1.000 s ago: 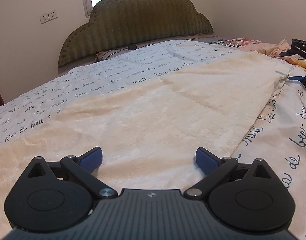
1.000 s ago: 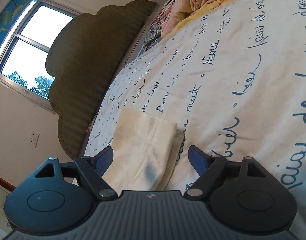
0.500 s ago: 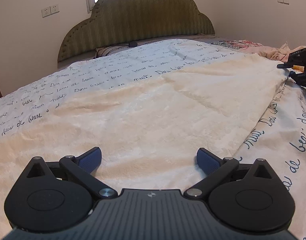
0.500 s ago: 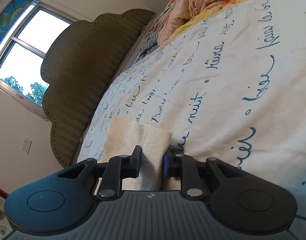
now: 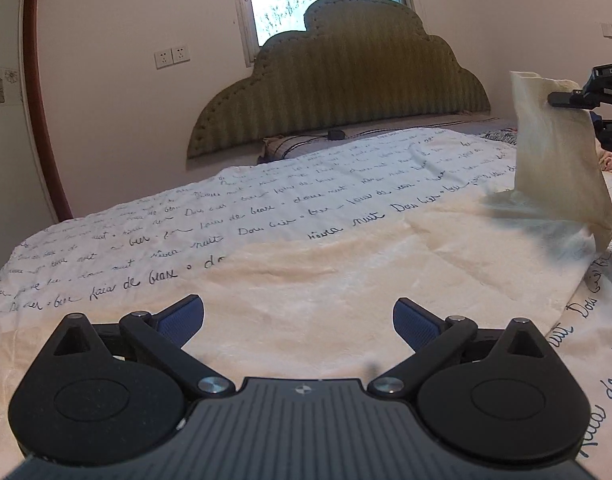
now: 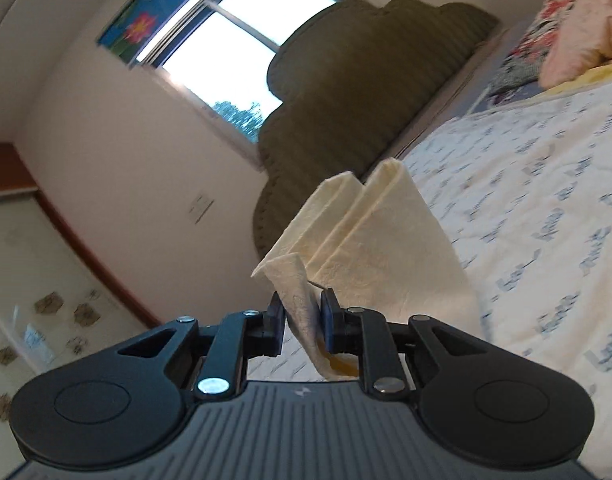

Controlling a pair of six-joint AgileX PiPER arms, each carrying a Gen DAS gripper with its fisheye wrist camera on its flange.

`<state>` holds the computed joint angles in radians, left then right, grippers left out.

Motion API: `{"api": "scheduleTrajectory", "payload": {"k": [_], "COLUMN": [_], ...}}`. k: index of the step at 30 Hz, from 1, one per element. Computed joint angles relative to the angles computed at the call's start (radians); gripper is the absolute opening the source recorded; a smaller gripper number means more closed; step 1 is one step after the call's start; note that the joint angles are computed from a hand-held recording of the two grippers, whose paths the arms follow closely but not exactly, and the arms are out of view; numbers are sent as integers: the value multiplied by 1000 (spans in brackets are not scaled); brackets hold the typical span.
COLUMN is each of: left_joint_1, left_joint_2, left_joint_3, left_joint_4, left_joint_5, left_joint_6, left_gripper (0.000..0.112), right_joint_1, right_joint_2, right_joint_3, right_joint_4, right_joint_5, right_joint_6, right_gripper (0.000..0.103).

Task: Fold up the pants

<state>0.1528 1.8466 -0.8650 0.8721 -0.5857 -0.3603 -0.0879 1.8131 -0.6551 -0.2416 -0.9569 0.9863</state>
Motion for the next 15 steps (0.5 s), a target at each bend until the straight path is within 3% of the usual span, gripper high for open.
{"api": "scheduleTrajectory", "payload": {"k": [6,10,15], "left_joint_1": [21,33,36], "left_joint_2": [0,-9,-2], "left_joint_3": [0,10,-6], "left_joint_4": [21,20,48], "left_joint_5": [37,44,65], "left_joint_6": [-27,-20,-68], "left_gripper": [102,102,102], "right_joint_1": [233,333,438], "right_joint_2": [116,217,227], "right_joint_3": [-166,-298,-367], "right_joint_4": [-76,-162,-117], "right_joint_5": [121,250,429], "right_joint_6": [-26,20,-115], "right_gripper": [18,18,18]}}
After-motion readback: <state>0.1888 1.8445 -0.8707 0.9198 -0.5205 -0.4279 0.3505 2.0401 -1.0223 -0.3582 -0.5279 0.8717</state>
